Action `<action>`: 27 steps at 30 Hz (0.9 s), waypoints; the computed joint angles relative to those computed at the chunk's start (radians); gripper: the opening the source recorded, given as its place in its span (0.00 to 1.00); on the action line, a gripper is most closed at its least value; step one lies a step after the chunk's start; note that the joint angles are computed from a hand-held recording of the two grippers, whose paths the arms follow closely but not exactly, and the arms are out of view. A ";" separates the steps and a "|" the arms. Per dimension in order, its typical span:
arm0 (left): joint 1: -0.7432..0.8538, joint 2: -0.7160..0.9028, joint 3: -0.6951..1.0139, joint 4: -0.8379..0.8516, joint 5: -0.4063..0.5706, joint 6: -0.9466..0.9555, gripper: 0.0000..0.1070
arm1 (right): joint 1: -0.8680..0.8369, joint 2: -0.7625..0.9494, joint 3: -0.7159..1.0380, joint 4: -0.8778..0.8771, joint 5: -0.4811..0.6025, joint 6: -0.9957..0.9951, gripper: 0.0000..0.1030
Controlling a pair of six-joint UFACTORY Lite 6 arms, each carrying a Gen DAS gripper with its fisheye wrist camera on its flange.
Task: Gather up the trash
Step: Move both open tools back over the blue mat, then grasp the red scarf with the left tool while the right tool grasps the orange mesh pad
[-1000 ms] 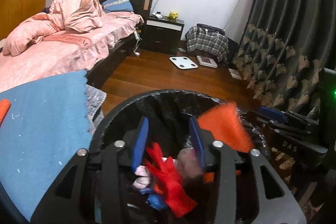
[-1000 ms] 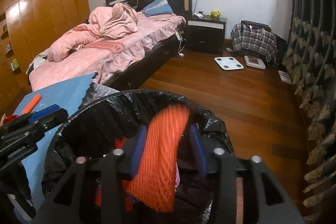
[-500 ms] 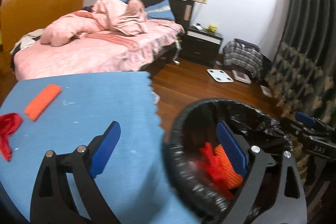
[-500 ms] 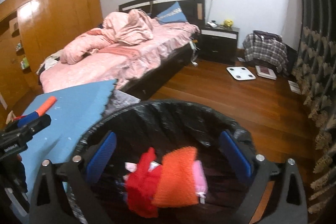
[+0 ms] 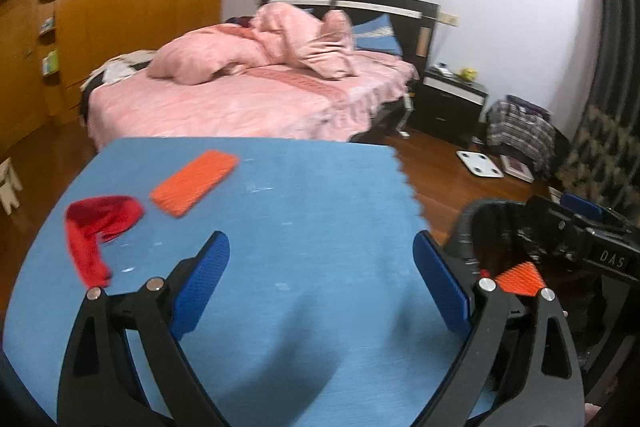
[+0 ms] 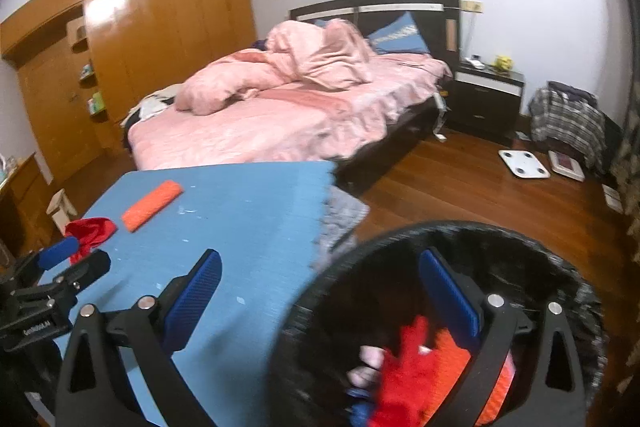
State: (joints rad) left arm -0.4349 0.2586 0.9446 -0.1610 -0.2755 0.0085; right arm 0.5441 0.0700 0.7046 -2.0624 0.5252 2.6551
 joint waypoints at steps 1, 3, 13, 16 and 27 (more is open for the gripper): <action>0.024 -0.005 -0.010 0.023 -0.002 -0.016 0.84 | 0.012 0.045 0.048 0.001 -0.002 -0.003 0.94; 0.083 -0.006 -0.020 0.081 -0.005 -0.054 0.84 | 0.033 0.127 0.140 0.015 -0.006 -0.023 0.94; 0.399 0.115 0.080 0.343 0.007 -0.215 0.84 | 0.103 0.520 0.639 0.199 -0.054 -0.269 0.94; 0.468 0.180 0.146 0.426 0.013 -0.272 0.84 | 0.115 0.632 0.796 0.291 -0.075 -0.379 0.94; 0.564 0.484 0.514 0.916 0.095 -0.721 0.84 | 0.117 1.069 1.453 0.819 -0.098 -0.983 0.94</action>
